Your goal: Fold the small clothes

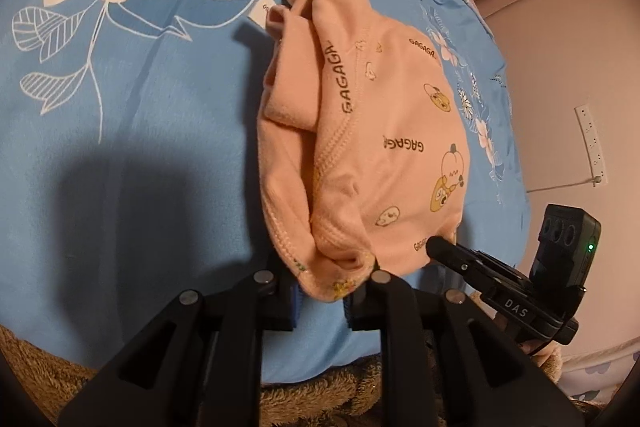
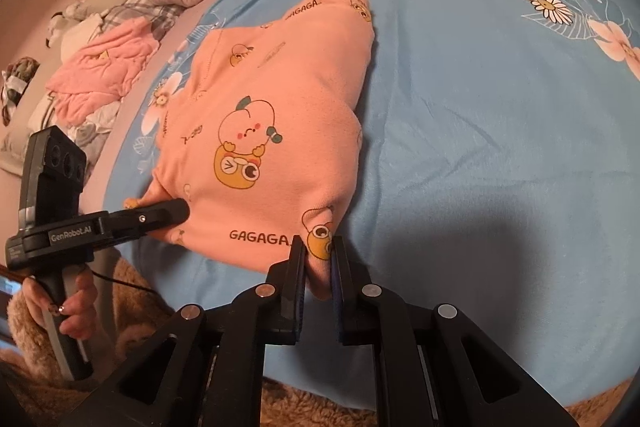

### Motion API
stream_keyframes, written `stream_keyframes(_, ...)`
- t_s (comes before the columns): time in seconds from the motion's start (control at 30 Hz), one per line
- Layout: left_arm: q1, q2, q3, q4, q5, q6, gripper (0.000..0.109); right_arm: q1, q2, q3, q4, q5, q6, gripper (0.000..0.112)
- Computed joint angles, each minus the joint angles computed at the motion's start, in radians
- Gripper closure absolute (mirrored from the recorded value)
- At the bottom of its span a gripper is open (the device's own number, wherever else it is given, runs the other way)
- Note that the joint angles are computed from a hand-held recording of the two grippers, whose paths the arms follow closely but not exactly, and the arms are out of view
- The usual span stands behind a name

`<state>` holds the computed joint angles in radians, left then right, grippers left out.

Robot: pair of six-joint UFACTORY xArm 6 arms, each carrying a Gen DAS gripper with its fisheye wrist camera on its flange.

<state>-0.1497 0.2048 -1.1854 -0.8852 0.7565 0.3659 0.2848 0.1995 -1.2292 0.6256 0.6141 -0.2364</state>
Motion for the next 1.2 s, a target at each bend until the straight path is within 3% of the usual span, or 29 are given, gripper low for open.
stream_keyframes(0.2, 0.014, 0.001, -0.017, 0.003, 0.044, -0.012, 0.087, 0.010, 0.008, -0.007, -0.029, -0.008, 0.034, 0.102)
stream_keyframes(0.4, 0.028, -0.038, -0.012, 0.036, 0.048, -0.031, 0.075, 0.011, -0.030, 0.034, -0.068, -0.033, 0.036, 0.102)
stream_keyframes(0.47, 0.029, -0.051, -0.006, 0.039, 0.020, -0.036, 0.050, 0.011, -0.037, 0.037, -0.092, -0.039, 0.053, 0.100)
stream_keyframes(0.53, 0.030, -0.067, 0.004, 0.033, -0.025, -0.039, 0.034, 0.009, -0.046, 0.040, -0.118, -0.047, 0.083, 0.093)
stream_keyframes(0.73, 0.036, -0.054, -0.022, -0.029, -0.083, 0.010, 0.016, -0.010, -0.072, 0.056, -0.149, -0.106, 0.132, 0.054)
stream_keyframes(0.8, 0.025, -0.024, -0.050, -0.020, -0.091, 0.015, 0.016, -0.020, -0.060, 0.039, -0.107, -0.115, 0.118, 0.041)
stream_keyframes(0.93, 0.001, 0.038, -0.098, 0.018, -0.098, -0.011, 0.017, -0.023, -0.001, -0.030, 0.079, -0.090, -0.001, 0.038)
stream_keyframes(1.07, -0.015, 0.097, -0.145, 0.001, -0.062, -0.019, 0.019, -0.018, 0.087, -0.127, 0.153, -0.020, -0.048, 0.038)
stream_keyframes(1.2, -0.042, 0.123, -0.156, 0.029, -0.101, -0.022, 0.019, -0.012, 0.163, -0.210, 0.159, 0.036, -0.021, 0.038)
